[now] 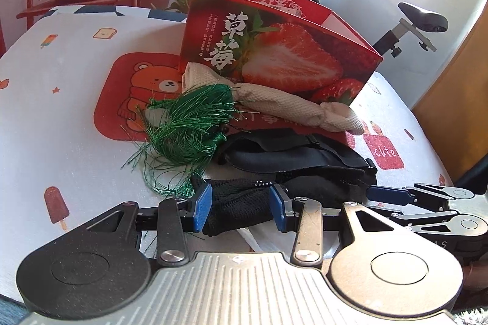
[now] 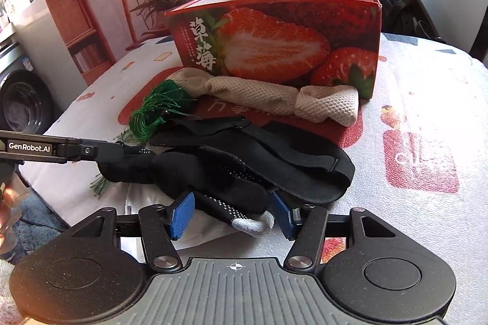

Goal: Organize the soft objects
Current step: 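Close both tools on the black eye mask lying on the table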

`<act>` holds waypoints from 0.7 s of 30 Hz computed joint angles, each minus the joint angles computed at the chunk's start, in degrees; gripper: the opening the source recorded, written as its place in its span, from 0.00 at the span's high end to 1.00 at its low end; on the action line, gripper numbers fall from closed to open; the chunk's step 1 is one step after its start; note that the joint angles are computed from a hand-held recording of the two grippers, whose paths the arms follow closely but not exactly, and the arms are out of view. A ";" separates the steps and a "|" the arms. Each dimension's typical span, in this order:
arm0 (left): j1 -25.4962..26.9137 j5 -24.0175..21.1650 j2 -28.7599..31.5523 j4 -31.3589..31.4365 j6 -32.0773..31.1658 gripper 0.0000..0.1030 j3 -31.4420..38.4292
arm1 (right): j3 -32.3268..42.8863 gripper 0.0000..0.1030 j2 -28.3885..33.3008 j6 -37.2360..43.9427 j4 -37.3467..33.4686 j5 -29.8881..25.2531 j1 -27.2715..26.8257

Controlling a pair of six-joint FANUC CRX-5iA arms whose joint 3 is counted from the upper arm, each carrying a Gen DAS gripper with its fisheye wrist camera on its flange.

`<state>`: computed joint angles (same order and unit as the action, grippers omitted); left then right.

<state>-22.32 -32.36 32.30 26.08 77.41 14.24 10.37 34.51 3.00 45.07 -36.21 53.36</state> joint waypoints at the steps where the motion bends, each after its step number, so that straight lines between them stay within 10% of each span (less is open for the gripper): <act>1: 0.06 0.56 -0.15 0.77 -0.61 0.58 -0.57 | 0.26 0.43 0.29 0.48 -0.15 0.06 -0.10; 12: -0.38 0.28 -0.53 -3.18 0.96 0.57 0.18 | 5.56 0.38 4.44 9.87 -1.91 0.59 -0.79; 21: -0.04 -1.77 -0.38 -7.80 6.65 0.57 2.10 | 0.36 0.67 2.36 3.78 1.65 5.83 -1.39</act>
<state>-22.37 -34.13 31.91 18.28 84.06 16.34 10.73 36.87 6.78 46.72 -30.38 51.97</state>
